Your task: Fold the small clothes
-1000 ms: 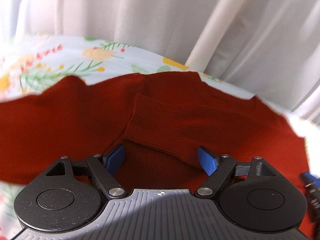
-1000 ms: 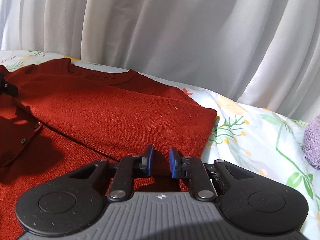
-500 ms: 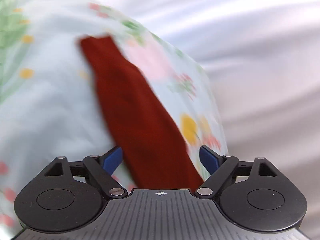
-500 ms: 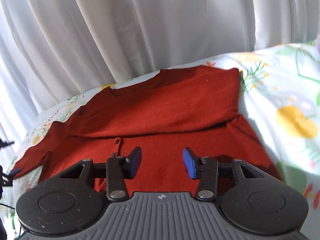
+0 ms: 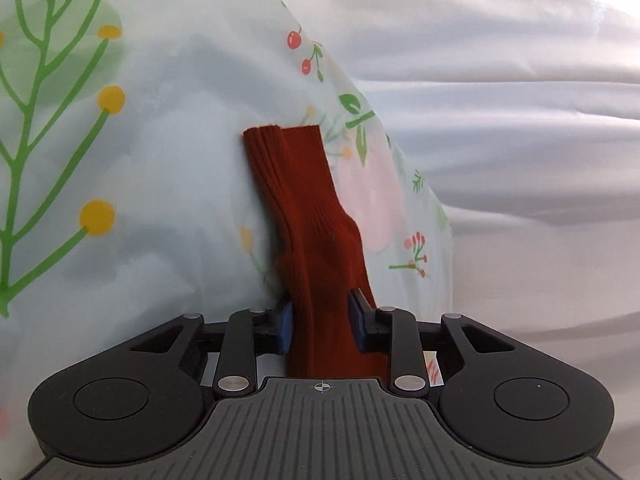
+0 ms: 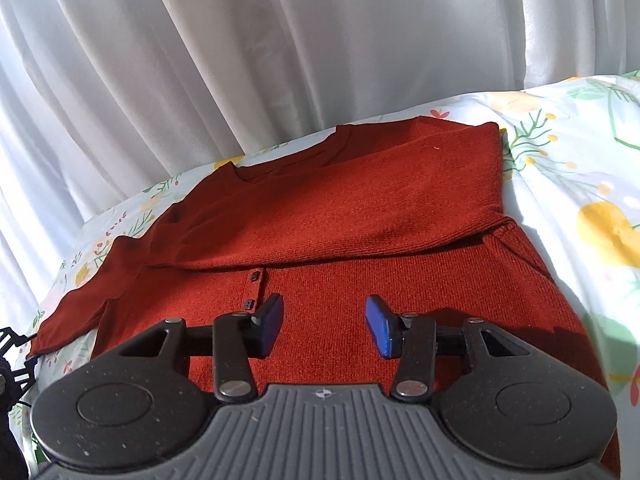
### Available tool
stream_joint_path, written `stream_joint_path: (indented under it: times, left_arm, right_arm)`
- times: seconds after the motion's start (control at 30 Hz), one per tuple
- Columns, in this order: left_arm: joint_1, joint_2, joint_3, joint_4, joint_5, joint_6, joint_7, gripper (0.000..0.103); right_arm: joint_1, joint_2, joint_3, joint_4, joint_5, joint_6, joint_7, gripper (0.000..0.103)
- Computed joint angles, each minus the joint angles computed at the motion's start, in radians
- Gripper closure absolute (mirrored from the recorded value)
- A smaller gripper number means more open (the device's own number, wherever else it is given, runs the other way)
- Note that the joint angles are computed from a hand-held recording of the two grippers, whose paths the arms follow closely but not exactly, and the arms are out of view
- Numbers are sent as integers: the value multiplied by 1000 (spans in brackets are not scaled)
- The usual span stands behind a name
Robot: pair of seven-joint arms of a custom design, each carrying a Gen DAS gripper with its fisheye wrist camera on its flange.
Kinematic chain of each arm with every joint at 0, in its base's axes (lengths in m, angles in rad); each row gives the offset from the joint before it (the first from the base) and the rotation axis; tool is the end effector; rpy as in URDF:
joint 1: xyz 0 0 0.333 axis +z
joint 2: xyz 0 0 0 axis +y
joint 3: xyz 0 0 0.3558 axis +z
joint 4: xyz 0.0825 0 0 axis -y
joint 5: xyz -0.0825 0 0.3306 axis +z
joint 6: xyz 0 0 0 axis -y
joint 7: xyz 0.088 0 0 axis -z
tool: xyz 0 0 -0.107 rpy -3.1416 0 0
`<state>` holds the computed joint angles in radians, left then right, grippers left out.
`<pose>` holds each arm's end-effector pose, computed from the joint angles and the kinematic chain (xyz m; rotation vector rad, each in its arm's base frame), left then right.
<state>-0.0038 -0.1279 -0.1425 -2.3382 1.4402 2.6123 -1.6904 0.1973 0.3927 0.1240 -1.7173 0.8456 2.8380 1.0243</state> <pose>0.4542 -0.0912 0.4850 -2.4877 -0.4538 -1.2675 0.6481 0.1600 0.4946 -1.7040 1.5182 -0.2003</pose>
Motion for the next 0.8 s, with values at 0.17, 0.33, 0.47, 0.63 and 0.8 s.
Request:
stream_joint_path:
  times: [0.17,0.33,0.47,0.63,0.8]
  left_arm:
    - [18,12,14,-14,80,32,-94,94]
    - [2,5,2,10,60,1,19,95]
    - [-26,44,-18,142,86,-1,277,95]
    - [-98,254,-42,496,120,168,711,95]
    - [-186,579,-158,888,-265,209,1503,77]
  right_arm:
    - [-5,5,2,8,7,-9,-4,58]
    - [-7,4,2,9,14,-13,-4,58]
    - [-14,-2,7,5,32,-6,-16,58]
    - [-20,-11,15,-5,65,-2,-37,58]
    - [-28,-21,24,-11,109,-4,-65,58]
